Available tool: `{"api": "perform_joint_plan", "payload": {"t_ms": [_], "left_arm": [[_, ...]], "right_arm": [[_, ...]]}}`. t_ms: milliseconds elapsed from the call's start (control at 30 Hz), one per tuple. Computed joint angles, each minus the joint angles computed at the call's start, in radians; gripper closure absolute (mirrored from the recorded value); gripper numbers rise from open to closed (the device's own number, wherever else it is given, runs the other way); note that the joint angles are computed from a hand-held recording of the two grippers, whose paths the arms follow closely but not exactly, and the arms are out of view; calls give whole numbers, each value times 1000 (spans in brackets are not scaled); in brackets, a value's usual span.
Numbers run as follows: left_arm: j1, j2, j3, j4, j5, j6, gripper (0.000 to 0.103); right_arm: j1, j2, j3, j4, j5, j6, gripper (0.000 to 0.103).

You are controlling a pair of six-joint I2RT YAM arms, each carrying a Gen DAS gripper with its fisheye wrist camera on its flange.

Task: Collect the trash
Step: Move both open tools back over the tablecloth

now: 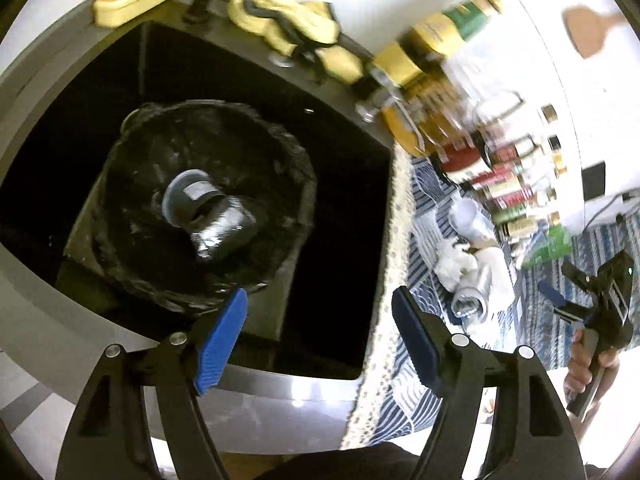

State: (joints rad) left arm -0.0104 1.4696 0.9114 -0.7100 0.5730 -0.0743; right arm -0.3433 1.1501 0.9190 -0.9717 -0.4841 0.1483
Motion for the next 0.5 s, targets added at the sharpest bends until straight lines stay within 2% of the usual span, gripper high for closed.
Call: {"api": "perform_joint_plan", "payload": {"t_ms": [100, 267, 400, 500], "left_arm": [[-120, -64, -5, 13, -82, -89, 22], [-340, -69, 44, 5, -213, -209, 22], [-521, -16, 119, -17, -301, -278, 22], [-639, 22, 183, -29, -381, -316, 22]], "right_arm": [[-150, 25, 2, -67, -54, -173, 19], [-383, 77, -24, -172, -132, -456, 19], [-554, 152, -39, -235, -138, -682, 19], [-625, 183, -52, -242, -124, -800, 19]]}}
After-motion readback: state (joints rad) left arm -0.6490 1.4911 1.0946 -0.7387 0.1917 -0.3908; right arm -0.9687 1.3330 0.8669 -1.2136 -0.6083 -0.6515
